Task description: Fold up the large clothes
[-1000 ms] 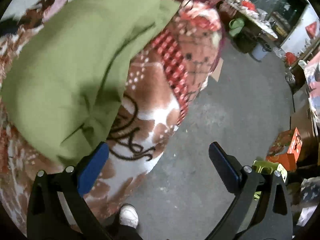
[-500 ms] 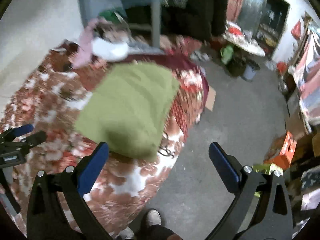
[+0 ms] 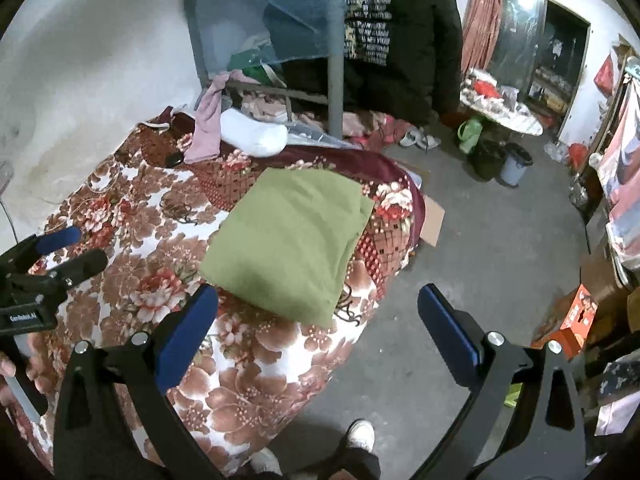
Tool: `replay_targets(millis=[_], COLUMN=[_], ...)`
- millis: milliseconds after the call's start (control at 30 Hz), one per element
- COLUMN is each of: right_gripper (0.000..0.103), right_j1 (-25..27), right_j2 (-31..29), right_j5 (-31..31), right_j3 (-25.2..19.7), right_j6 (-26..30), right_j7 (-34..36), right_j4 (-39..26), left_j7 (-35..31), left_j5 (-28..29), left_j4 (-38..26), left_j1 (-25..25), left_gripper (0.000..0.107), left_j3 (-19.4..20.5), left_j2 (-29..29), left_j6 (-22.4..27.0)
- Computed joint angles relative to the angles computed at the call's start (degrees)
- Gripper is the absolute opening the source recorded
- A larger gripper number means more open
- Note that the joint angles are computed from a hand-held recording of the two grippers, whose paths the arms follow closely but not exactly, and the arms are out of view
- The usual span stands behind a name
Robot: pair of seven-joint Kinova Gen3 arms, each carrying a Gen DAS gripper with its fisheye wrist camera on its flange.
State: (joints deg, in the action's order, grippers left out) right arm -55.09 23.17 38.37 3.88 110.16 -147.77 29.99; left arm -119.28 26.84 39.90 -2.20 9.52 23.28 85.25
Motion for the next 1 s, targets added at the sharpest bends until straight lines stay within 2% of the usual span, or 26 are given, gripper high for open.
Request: replay_targets(millis=[67,233,400,667,767,1000], right_gripper=[0.098,0.098,0.098,0.098,0.098,0.098], right_j1=[0.6,2.4,4.6,6.9,7.7,8.8], right_j2=[-2.1,-4.0,-5.5,-6.5,-6.6,-6.2], right_j5=[-0.7,-0.7,-1.0,-2.5,-2.9,-3.2], right_j3=[-0.8,-2.3,-3.2,-4.4,-4.6,-4.7], right_j6=[-2.3,-3.1,-4.8,-7.8,-8.6,-8.2], right_j7=[-0.6,2.5,4.6,5.1,4.5,4.6], right_j4=[3.1,4.3,4.9,7.1,7.8,7.1], left_j7=[0.2,3.7,5.2,6.3,4.5,6.5], left_j5=[0.2,-1.2,-1.8,-3.0,-4.4,-4.4], left_j4=[-0.5,-3.2,-3.4,-3.4,-4.0,-8.9], left_j1=[0.0,1.6,2.3,3.7,4.6,4.9], left_gripper=[0.098,0.098,0.098,0.098,0.098,0.098], left_j3=[0.1,-0.2,-0.2,-0.2,-0.3,0.2], left_j2=[0.0,0.6,0.3,0.3,0.4,3.0], left_j6=[0.2,2.3,2.0,1.6,1.1,3.8])
